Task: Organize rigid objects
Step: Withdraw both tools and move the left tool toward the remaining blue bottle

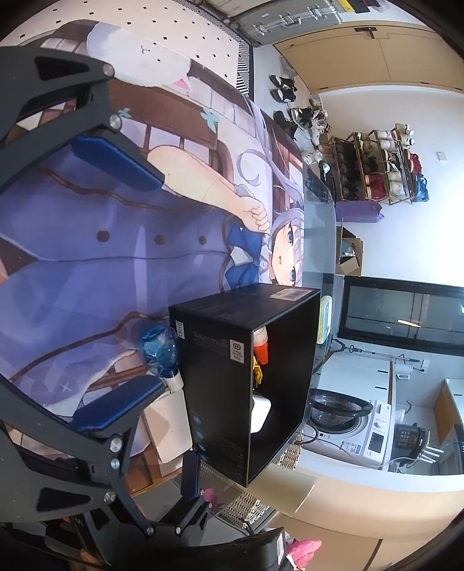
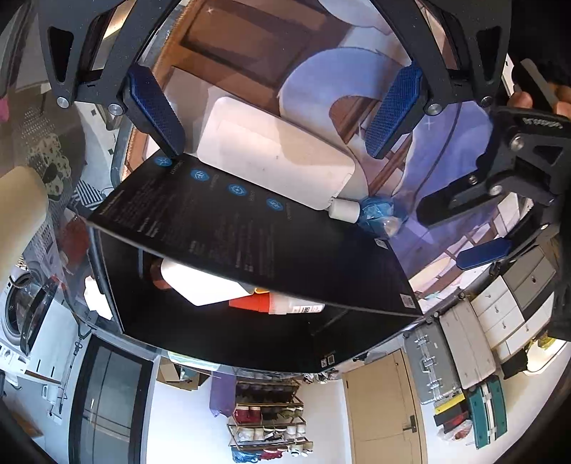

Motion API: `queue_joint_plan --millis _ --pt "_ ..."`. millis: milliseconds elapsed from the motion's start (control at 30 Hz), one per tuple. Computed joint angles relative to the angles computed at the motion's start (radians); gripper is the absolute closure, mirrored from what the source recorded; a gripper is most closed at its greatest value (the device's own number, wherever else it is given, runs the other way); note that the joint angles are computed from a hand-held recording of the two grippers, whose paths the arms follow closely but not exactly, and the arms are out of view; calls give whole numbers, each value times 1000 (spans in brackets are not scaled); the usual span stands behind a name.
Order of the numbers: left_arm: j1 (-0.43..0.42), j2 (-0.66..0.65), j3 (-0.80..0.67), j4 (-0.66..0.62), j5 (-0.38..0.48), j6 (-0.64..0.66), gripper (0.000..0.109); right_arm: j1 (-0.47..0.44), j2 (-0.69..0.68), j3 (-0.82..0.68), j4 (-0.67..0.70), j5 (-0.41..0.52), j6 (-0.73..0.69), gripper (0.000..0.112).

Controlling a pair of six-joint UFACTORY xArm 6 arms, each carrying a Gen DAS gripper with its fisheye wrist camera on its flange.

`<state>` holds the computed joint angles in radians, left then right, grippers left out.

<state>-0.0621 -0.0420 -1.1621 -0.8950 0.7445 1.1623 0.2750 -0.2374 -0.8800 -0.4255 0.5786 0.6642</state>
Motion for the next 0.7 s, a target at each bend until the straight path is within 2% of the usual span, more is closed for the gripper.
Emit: queue_joint_plan --millis 300,467,700 --pt "5 13 -12 13 12 -26 6 8 64 -59 -62 21 94 10" --pt "2 14 -11 24 11 -33 6 -3 52 -48 -68 26 109 10" --pt "-7 16 -10 33 -1 -40 6 -60 -23 21 -16 27 35 10"
